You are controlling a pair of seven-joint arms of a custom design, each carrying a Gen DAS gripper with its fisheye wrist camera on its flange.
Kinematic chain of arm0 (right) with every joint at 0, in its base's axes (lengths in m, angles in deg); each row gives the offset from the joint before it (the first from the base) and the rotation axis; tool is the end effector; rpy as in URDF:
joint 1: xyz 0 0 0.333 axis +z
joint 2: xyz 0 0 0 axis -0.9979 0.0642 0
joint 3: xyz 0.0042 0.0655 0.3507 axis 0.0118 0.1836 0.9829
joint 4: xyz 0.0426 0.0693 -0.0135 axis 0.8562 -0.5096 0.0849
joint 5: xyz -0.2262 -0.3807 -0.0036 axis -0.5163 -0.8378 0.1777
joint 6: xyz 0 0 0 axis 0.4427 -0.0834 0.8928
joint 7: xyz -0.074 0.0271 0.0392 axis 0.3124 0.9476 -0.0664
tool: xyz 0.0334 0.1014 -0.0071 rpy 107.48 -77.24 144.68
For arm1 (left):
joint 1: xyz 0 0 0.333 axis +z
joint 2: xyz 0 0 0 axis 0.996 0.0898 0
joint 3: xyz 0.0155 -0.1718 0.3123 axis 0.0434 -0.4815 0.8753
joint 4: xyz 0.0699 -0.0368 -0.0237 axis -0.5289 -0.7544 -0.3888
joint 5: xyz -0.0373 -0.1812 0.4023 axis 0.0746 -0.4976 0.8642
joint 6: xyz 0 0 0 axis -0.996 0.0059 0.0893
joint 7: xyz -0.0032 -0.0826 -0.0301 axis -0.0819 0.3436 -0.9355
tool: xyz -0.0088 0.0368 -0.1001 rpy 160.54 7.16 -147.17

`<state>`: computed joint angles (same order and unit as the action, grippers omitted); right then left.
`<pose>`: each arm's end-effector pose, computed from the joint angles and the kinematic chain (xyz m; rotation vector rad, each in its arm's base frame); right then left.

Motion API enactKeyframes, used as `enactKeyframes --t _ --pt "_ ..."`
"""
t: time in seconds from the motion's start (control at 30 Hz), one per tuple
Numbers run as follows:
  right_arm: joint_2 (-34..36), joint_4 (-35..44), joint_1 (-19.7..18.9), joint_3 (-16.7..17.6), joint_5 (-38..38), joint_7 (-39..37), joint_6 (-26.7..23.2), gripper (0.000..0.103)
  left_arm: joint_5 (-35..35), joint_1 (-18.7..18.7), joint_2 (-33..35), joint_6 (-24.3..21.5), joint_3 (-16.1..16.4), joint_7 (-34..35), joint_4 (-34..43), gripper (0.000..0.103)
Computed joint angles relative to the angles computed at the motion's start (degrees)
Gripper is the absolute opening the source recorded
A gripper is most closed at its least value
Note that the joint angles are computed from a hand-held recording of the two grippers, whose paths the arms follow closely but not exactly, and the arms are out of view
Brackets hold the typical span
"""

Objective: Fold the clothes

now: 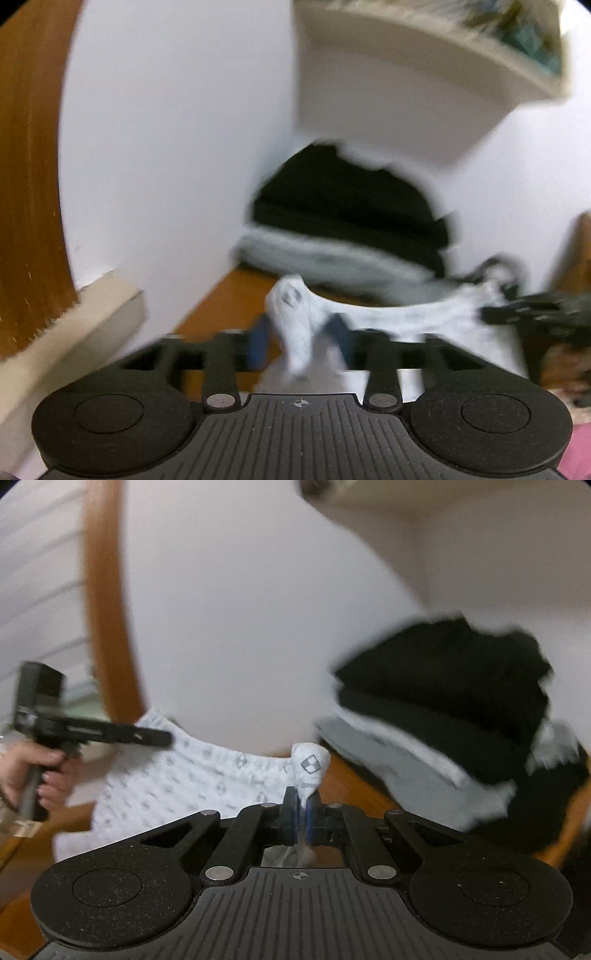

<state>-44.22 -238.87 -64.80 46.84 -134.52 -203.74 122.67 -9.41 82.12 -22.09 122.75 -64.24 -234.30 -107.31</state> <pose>0.3235 0.2774 0.4833 -1.1311 1.7862 -1.0379 0.6491 -0.1695 0.4942 -0.6874 2.5391 -1.4966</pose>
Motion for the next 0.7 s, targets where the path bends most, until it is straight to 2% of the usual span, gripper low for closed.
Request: enactKeyframes --t 0.03,0.07,0.1,0.13,0.17,0.23,0.33,0.4,0.47,0.53,0.63,0.67,0.7 --pt "0.9 0.3 0.3 -0.6 2.5 -2.1 -0.9 0.028 2.4 -1.2 0.6 4.4 -0.3 -1.9 0.0 0.058" --pt "2.0 0.7 0.6 -1.0 4.9 -4.6 -2.0 0.033 4.3 -1.8 1.1 7.3 -0.5 -3.5 -0.1 0.058" --pt "2.3 0.8 0.8 -0.9 5.9 -5.3 -2.7 0.033 4.8 -1.6 1.2 7.6 -0.4 -3.9 -0.4 0.058" --pt "1.9 0.3 0.9 -0.9 5.7 -4.3 -1.9 0.039 5.2 -1.4 1.3 8.0 -0.3 -4.4 -0.7 0.059" --pt "1.3 -0.4 1.2 -1.5 5.5 -3.3 0.1 0.051 5.6 -1.1 1.3 7.9 -0.2 -4.4 -1.0 0.062" --pt "1.1 -0.9 1.6 -1.9 5.7 -3.1 3.1 0.06 6.0 0.1 0.9 6.0 0.3 -3.2 -1.8 0.066" --pt "2.3 -0.2 1.6 -1.1 6.5 -3.4 4.3 0.062 8.2 1.4 0.7 2.4 1.2 -3.6 -2.1 0.067" --pt "3.2 0.2 1.5 -1.1 7.1 -2.8 5.0 0.068 9.3 1.8 0.9 0.6 1.4 -4.6 -2.2 0.067" --pt "3.9 0.4 1.5 -0.7 8.0 -2.7 4.5 0.078 9.3 2.2 1.4 -0.2 1.5 -5.1 -2.1 0.067" --pt "4.5 0.0 0.2 -1.3 6.1 -0.1 6.4 0.078 9.0 2.4 2.1 -1.2 1.3 -5.9 -1.5 0.067" --pt "4.3 -0.9 -2.8 -2.7 -0.2 7.9 12.0 0.077 9.6 2.1 4.0 -1.7 0.6 -8.1 0.7 0.068" --pt "4.4 -1.0 -3.8 -3.2 -2.2 10.2 13.5 0.067 10.0 1.8 4.4 -1.3 0.3 -8.6 1.1 0.065" --pt "4.5 -0.8 -4.4 -3.3 -3.4 10.8 13.6 0.055 10.3 1.6 4.7 -0.7 0.1 -8.4 1.3 0.057"
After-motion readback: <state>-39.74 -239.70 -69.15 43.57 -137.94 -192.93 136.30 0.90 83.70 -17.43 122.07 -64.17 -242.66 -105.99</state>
